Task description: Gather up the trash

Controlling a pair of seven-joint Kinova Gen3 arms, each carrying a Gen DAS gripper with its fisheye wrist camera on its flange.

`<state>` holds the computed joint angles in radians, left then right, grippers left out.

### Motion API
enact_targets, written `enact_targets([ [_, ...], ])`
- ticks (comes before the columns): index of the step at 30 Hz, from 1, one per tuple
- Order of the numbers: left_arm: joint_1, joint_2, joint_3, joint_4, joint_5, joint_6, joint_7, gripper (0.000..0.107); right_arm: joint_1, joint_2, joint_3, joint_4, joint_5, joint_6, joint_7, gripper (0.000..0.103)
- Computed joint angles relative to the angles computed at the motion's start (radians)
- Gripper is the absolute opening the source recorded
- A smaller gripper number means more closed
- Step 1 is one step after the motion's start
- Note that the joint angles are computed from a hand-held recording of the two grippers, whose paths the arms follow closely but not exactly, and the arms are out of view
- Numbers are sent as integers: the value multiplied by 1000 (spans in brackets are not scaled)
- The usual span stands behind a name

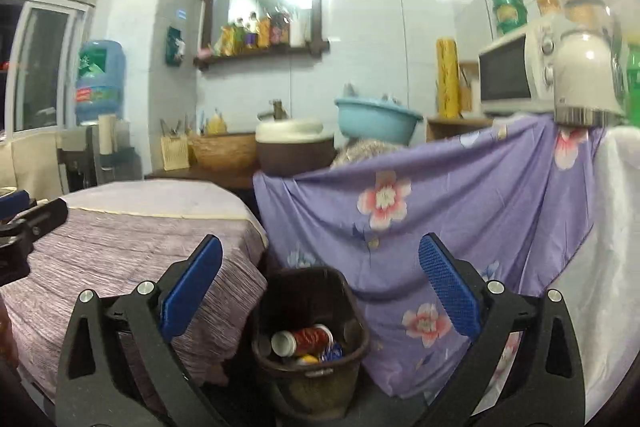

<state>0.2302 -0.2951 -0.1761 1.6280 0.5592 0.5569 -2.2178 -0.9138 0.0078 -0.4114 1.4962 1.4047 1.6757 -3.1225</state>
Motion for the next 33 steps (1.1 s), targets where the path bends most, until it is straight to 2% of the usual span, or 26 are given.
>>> enact_targets([
  [4, 3, -21, 10, 19, -11, -36, 6, 98, -21, 10, -5, -19, 17, -7, 55, 97],
  [8, 15, -43, 21, 42, -45, -82, 25, 98, -30, 5, -7, -20, 23, -21, 57, 97],
  [13, 41, -47, 5, 45, -73, -92, 45, 98, -36, 8, -7, -21, 32, -8, 54, 97],
  [18, -24, -60, 76, 67, -161, -138, 145, 98, -35, 6, -5, -21, 27, -16, 61, 97],
  [26, -1, -60, 79, 63, -239, -144, 205, 98, -32, 8, -2, -28, 20, -25, 71, 97],
  [33, 9, -55, 74, 57, -267, -140, 232, 98, -28, 8, 1, -27, 8, -29, 65, 97],
])
